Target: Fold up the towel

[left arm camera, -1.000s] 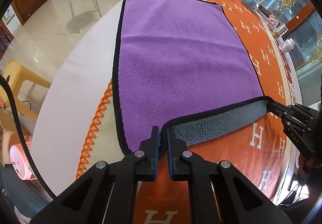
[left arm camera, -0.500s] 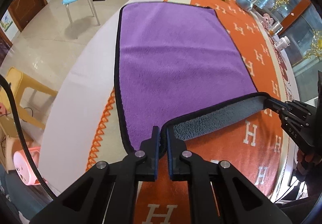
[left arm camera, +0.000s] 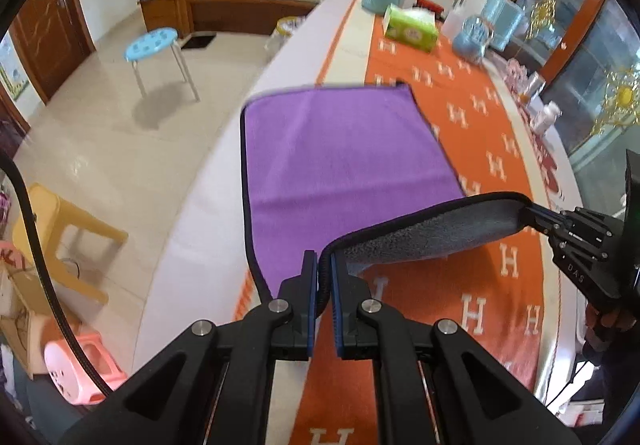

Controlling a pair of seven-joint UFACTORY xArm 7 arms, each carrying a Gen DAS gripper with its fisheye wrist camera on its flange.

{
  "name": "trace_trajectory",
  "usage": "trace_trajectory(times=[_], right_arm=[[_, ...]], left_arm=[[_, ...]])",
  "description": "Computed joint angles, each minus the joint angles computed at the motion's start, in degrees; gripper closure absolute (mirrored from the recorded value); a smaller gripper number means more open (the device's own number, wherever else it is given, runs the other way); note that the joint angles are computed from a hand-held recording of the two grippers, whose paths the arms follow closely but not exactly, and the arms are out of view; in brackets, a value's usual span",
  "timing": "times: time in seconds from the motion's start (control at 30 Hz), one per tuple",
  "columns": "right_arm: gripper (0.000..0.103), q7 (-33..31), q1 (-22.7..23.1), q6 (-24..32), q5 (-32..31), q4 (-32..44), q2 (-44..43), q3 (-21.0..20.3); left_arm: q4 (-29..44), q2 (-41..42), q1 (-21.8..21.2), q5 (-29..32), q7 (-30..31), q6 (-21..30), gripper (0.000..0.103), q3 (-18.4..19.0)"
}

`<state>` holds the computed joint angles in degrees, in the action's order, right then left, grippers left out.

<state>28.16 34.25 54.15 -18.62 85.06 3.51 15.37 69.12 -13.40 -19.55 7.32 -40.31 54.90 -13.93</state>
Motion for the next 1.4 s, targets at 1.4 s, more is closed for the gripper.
trace_trajectory(times=[1.4], right_arm=[[0.084, -4.67, 8.00, -2.51, -5.66, 51.70, 41.98, -17.12]], left_arm=[[21.87, 28.00, 1.20, 14.65, -4.31, -14.88, 0.087, 10.70]])
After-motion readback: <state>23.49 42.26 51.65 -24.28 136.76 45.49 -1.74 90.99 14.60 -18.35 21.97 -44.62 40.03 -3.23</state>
